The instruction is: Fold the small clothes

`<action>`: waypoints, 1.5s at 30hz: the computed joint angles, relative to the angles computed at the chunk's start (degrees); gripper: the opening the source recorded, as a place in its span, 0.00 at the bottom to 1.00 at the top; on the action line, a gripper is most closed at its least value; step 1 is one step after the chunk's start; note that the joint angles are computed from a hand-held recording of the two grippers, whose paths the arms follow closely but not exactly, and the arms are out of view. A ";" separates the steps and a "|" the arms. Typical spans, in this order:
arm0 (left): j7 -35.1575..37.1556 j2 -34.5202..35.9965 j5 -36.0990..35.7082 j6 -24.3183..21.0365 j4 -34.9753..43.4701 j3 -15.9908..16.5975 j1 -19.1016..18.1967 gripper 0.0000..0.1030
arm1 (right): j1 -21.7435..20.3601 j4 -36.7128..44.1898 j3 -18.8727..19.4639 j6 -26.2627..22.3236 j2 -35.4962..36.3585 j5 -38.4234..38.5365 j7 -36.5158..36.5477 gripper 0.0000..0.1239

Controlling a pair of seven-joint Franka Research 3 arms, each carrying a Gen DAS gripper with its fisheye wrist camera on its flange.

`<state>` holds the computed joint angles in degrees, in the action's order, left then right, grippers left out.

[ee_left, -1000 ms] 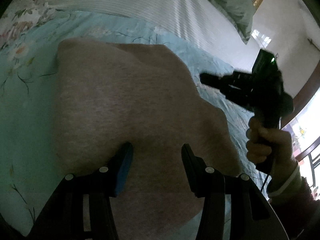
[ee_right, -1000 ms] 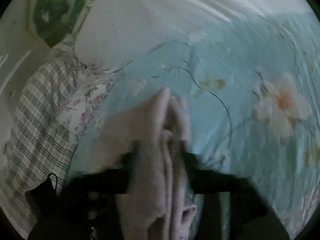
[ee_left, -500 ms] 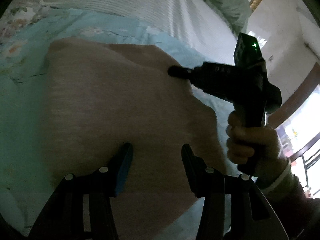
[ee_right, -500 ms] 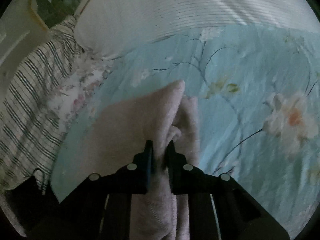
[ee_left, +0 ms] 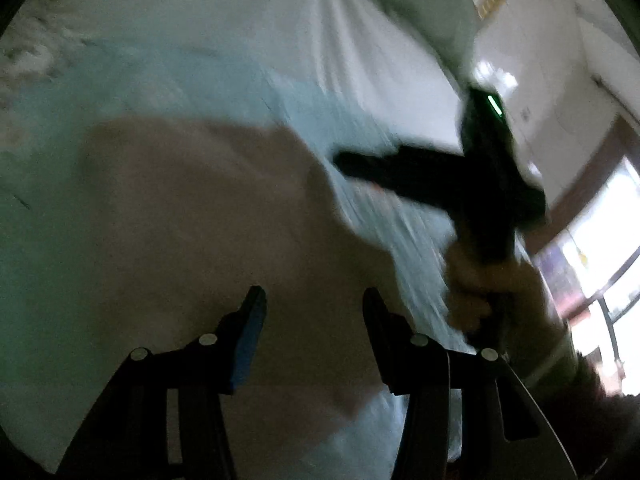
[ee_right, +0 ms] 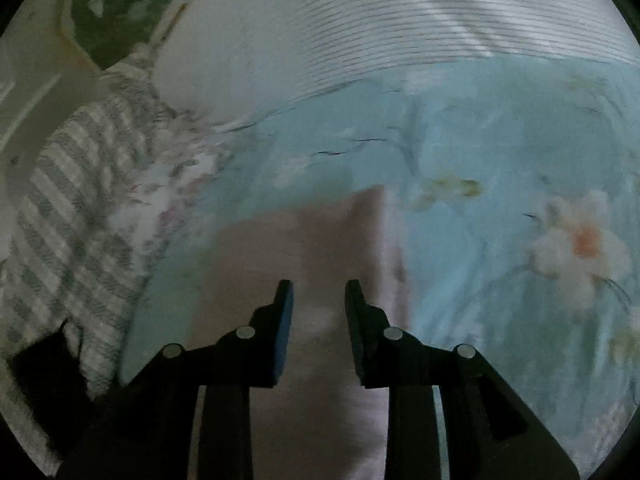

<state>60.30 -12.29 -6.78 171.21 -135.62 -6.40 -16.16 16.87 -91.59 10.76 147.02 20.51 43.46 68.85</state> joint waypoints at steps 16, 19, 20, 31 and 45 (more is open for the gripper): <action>2.62 11.08 -4.97 -4.02 7.24 -0.65 10.91 0.04 | 2.22 12.24 -2.50 -0.56 12.91 -17.74 16.51 0.08; -2.45 8.95 1.32 -6.53 7.04 -1.23 11.50 0.03 | 0.58 6.10 -1.08 0.96 7.56 -14.96 13.84 0.10; -2.13 7.11 0.65 -6.65 5.66 -1.31 11.07 0.03 | -0.25 3.35 -0.20 1.61 5.17 -13.25 11.65 0.13; 0.14 -9.38 -2.60 -3.34 -9.27 1.15 -2.24 0.04 | 0.50 -25.26 0.82 -1.43 -18.07 6.84 -11.29 0.40; -5.67 -12.83 -1.12 -5.27 -15.51 -0.08 -5.87 0.04 | 4.15 -33.53 -3.79 6.57 -19.97 -2.05 -1.90 0.12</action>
